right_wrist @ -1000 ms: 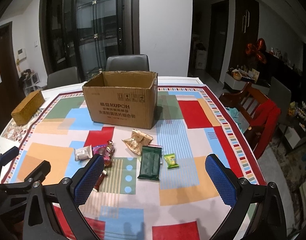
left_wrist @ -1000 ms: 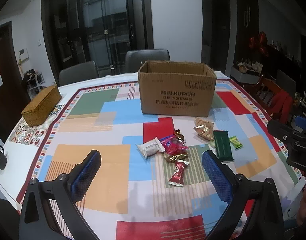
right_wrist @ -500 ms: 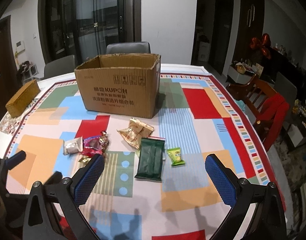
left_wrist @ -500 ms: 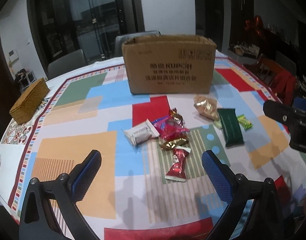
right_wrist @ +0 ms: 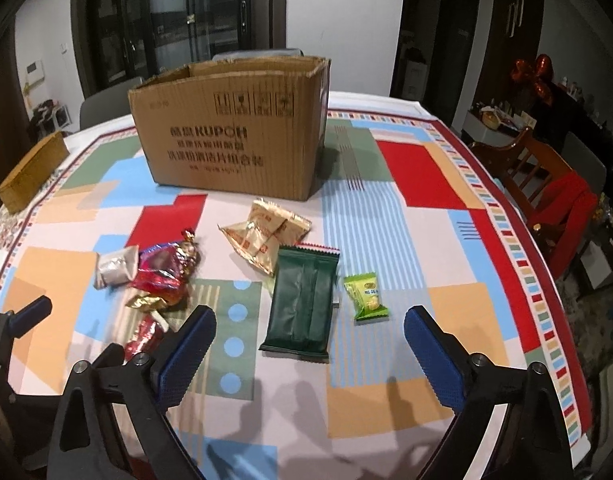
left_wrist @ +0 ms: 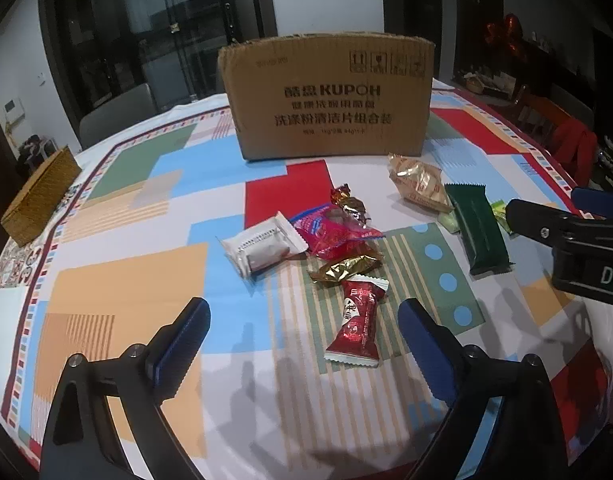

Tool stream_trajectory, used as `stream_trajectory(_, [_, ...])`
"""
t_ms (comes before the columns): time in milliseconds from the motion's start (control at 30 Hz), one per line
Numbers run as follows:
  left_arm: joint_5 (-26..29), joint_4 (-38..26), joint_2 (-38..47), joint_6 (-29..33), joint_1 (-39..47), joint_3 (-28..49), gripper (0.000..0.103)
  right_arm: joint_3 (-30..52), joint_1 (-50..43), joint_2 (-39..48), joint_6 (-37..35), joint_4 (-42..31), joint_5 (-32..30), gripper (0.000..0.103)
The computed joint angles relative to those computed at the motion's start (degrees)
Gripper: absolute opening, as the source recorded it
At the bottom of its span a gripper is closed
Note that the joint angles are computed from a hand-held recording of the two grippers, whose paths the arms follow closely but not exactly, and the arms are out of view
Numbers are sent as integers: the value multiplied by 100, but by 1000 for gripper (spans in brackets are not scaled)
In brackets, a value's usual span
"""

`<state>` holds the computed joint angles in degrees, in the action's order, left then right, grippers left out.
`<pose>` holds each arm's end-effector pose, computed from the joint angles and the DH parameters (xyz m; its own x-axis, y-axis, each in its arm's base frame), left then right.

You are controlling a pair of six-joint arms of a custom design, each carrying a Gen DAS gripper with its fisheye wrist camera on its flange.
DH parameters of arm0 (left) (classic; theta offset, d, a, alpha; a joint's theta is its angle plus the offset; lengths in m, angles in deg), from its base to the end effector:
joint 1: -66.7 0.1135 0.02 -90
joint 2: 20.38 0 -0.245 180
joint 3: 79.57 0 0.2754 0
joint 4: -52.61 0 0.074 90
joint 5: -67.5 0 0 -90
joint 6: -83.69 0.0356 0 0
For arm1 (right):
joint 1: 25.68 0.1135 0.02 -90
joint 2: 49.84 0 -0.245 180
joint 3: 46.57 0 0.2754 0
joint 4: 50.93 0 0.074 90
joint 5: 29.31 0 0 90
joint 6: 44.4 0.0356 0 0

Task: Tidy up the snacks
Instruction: 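Lower left tool onto red candy bar while right tool lowers onto green packet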

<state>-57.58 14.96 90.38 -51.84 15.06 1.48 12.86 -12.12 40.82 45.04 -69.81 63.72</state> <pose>0.2554 -0.2898 0.1109 -0.7612 0.0208 -0.6482 -0.0554 0.9938 0.0969 0.3199 0.0752 0.1316 -0.7439 -0.1895 -0.6409 -0.2085 0.9769 -0.0468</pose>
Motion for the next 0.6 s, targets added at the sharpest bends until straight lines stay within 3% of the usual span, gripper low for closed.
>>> stream_trajectory(233, [302,133,284,218,133,169,81,648,-37,785,48,-498,-146,78])
stream_trajectory(600, [708,256,548,396,354,340,61,1601,-26,1783,91,-1021,-84,77])
